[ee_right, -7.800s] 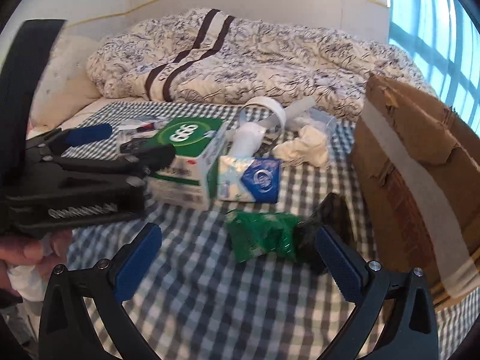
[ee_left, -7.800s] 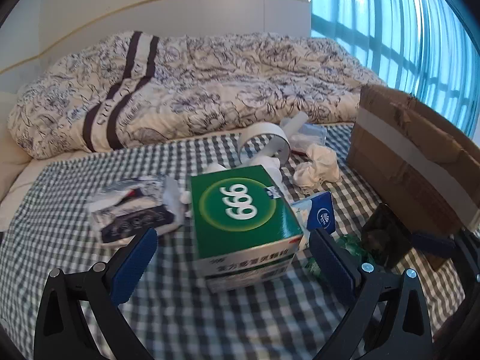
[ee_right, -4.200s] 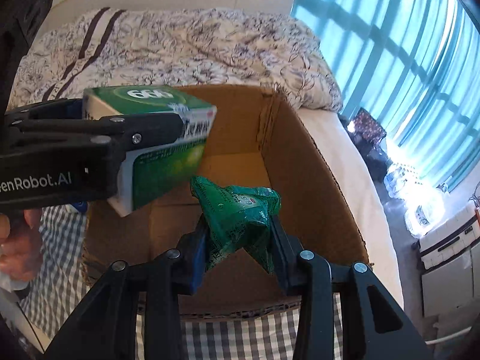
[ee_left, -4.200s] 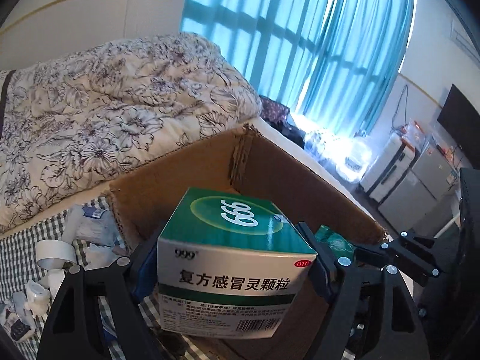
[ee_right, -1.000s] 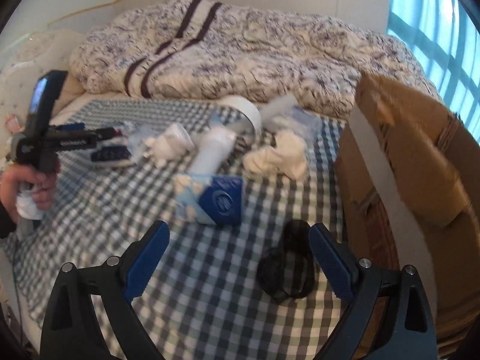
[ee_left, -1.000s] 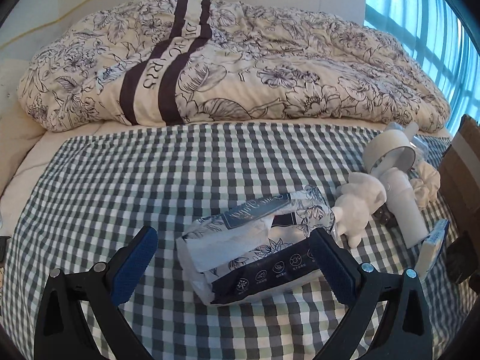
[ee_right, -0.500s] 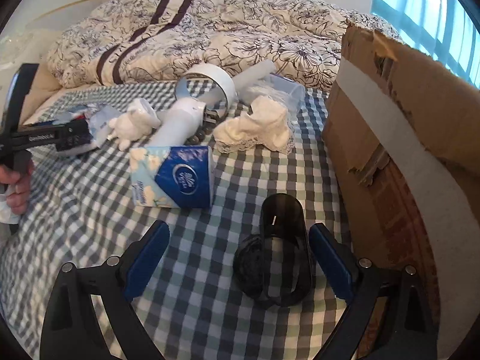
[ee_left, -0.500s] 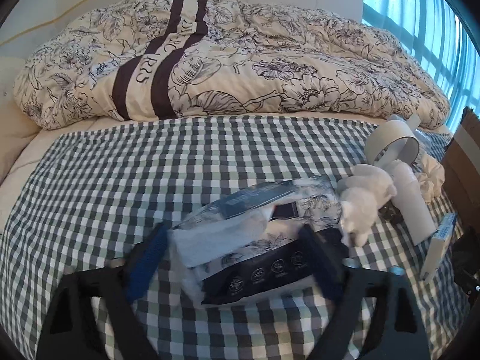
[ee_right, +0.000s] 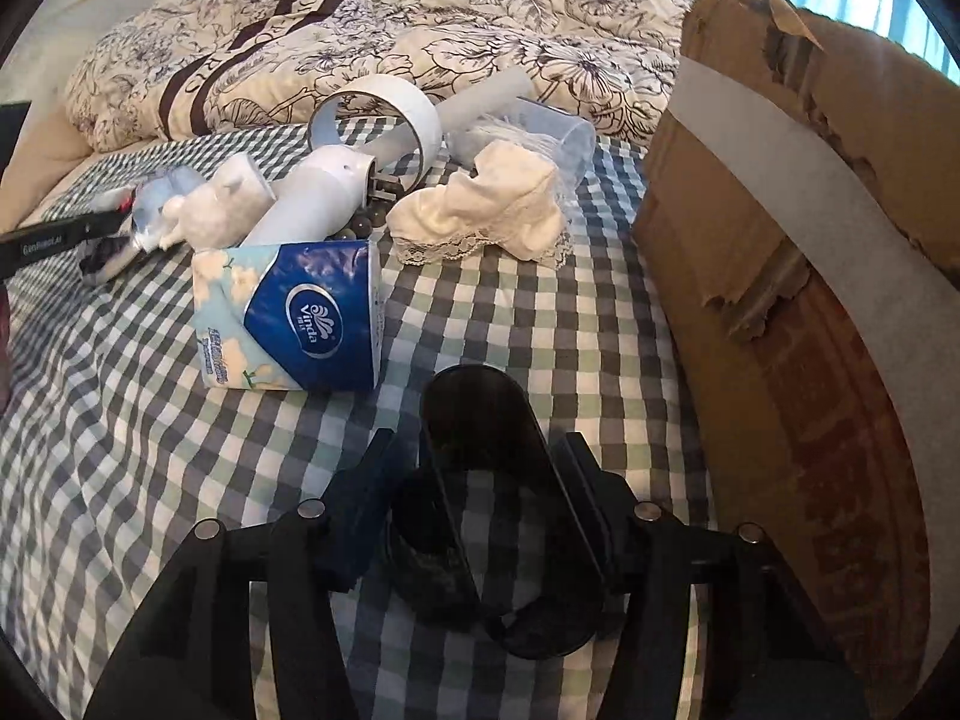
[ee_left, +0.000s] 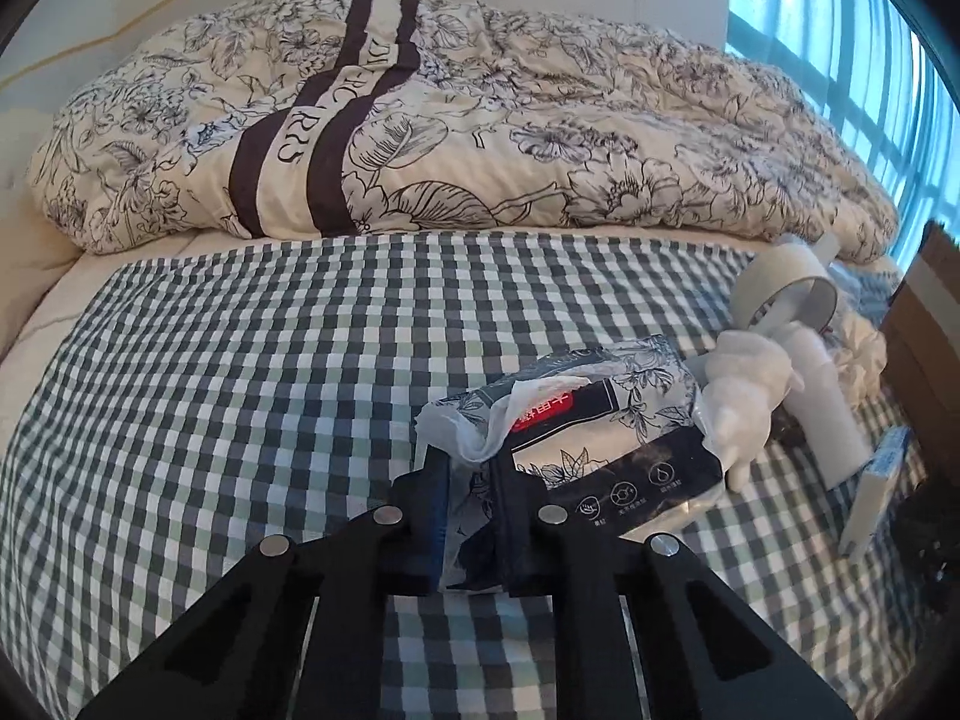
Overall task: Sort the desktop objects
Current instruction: 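Grasp the wrapped tissue pack with the left tool while the right grasps the black cup, then carry the tissue pack and black cup into the cardboard box and release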
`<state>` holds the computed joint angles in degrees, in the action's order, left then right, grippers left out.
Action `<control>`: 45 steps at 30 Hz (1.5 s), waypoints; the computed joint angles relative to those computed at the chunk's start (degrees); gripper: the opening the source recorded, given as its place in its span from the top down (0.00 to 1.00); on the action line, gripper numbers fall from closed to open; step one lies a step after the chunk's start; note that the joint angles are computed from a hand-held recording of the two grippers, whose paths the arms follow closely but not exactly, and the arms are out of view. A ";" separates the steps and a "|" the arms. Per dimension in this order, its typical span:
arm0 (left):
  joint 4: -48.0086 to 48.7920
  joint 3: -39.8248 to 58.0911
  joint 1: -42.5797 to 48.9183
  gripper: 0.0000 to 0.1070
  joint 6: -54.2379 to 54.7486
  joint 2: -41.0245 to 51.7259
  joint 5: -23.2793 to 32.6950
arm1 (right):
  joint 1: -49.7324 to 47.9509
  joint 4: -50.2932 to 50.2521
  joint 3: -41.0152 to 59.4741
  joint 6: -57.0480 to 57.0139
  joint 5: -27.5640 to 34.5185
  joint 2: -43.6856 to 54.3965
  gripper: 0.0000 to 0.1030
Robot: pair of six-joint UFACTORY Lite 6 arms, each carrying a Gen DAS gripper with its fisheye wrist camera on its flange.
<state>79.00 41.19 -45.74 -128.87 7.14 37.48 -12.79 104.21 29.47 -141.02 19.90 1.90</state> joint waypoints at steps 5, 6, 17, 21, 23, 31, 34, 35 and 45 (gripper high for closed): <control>-1.33 -0.15 -2.17 0.90 0.88 -2.00 2.34 | -1.08 -0.21 -3.09 -1.90 0.85 -3.66 0.50; -1.76 -0.36 -2.63 0.90 0.90 -2.80 2.76 | -1.39 -1.46 -3.52 -0.88 1.07 -4.46 0.51; -10.88 0.16 -12.34 0.91 3.54 -9.54 15.29 | -7.96 -26.10 -6.44 21.61 9.15 -15.42 0.73; -12.99 1.18 -17.12 0.91 4.19 -11.13 20.42 | -8.88 -31.05 -7.53 25.87 11.55 -18.85 0.73; -13.87 2.26 -18.89 0.91 5.17 -12.01 22.35 | -9.78 -32.47 -8.34 26.58 12.85 -20.36 0.73; -15.48 7.70 -25.15 0.91 8.48 -13.39 30.83 | -15.85 -40.80 -8.52 32.67 23.02 -28.71 0.73; -16.12 9.57 -26.47 0.91 9.66 -13.64 33.12 | -18.08 -43.13 -8.36 34.41 27.54 -32.62 0.73; -16.32 10.17 -27.09 0.90 9.92 -13.63 34.06 | -18.61 -43.64 -8.33 34.95 28.77 -33.80 0.73; -20.02 13.55 -33.59 0.90 10.41 -16.75 43.32 | -22.66 -47.28 -4.91 42.63 41.45 -44.31 0.73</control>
<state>58.98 54.75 -79.33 -118.46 -9.62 80.80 -35.46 56.93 24.56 -98.39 61.35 -42.41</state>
